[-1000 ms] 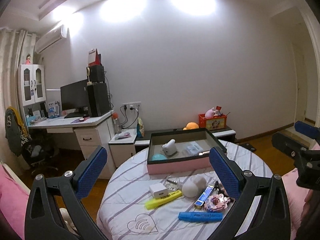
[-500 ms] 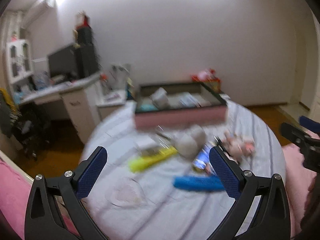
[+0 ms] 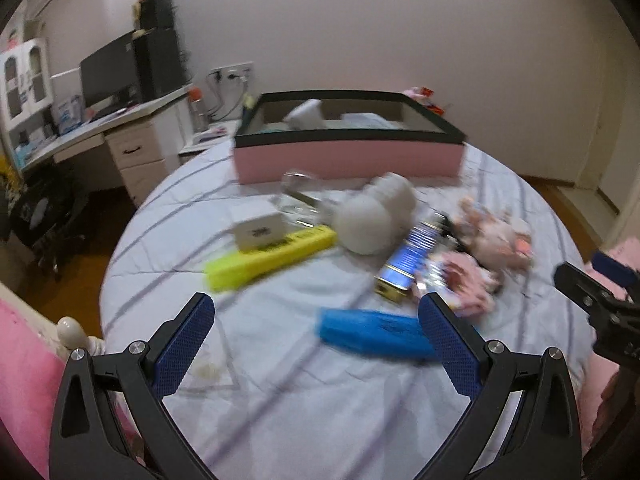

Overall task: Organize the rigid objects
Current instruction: 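Withdraw both tools from the box back toward the remaining items, then grasp the white round lamp with the left tool while the right tool grasps the pig doll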

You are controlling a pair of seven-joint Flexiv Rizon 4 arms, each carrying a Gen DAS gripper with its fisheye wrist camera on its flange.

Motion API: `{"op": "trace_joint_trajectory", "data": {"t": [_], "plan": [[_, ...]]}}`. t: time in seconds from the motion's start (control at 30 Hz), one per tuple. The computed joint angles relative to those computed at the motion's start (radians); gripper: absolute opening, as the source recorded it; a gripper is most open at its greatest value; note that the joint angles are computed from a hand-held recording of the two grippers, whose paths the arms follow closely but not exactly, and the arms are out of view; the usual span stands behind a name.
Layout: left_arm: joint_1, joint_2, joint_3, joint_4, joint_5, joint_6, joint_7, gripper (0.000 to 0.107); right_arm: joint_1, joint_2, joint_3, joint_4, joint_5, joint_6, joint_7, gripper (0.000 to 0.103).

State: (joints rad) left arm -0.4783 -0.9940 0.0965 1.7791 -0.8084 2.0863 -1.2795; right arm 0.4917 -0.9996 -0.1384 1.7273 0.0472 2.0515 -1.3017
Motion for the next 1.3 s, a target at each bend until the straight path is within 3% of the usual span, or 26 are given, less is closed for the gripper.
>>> {"op": "trace_joint_trajectory", "data": {"t": [0.2,0.43,0.57,0.7,0.77,0.83,0.87,0.97,1.13,1.23,1.3], "plan": [[-0.008,-0.020,0.052,-0.033,-0.079,-0.051,0.019,0.103,-0.020,-0.017,0.025,-0.058,-0.041,-0.033,0.013,0.103],[0.002,-0.035,0.076,-0.064,-0.046,-0.096,0.009,0.103,-0.076,-0.046,0.099,-0.135,-0.158,-0.103,0.035,0.102],[0.005,-0.036,0.091,-0.073,-0.007,-0.118,-0.005,0.103,-0.085,-0.065,0.111,-0.180,-0.199,-0.152,0.060,0.084],[0.018,-0.037,0.099,-0.082,0.034,-0.134,-0.030,0.103,-0.043,-0.073,0.047,-0.210,-0.185,-0.199,0.090,0.078],[0.013,-0.039,0.116,-0.089,0.042,-0.149,-0.041,0.103,0.014,-0.074,-0.036,-0.201,-0.182,-0.191,0.116,0.076],[0.017,-0.039,0.121,-0.089,0.060,-0.152,-0.056,0.103,0.114,-0.084,-0.152,-0.190,-0.092,-0.186,0.076,0.076],[0.021,-0.037,0.119,-0.085,0.070,-0.149,-0.065,0.103,0.124,-0.082,-0.160,-0.188,-0.097,-0.194,0.067,0.070],[0.022,-0.036,0.132,-0.083,0.081,-0.164,-0.084,0.103,0.045,-0.072,-0.060,-0.198,-0.197,-0.200,0.085,0.058],[0.035,-0.027,0.128,-0.068,0.126,-0.157,-0.108,0.103,0.017,-0.067,-0.016,-0.221,-0.211,-0.245,0.064,0.039],[0.027,-0.026,0.143,-0.066,0.134,-0.163,-0.112,0.103,0.078,-0.065,-0.083,-0.191,-0.188,-0.234,0.070,0.039],[0.033,-0.023,0.138,-0.063,0.143,-0.160,-0.120,0.103,0.035,-0.061,-0.028,-0.201,-0.204,-0.245,0.078,0.039]]}}
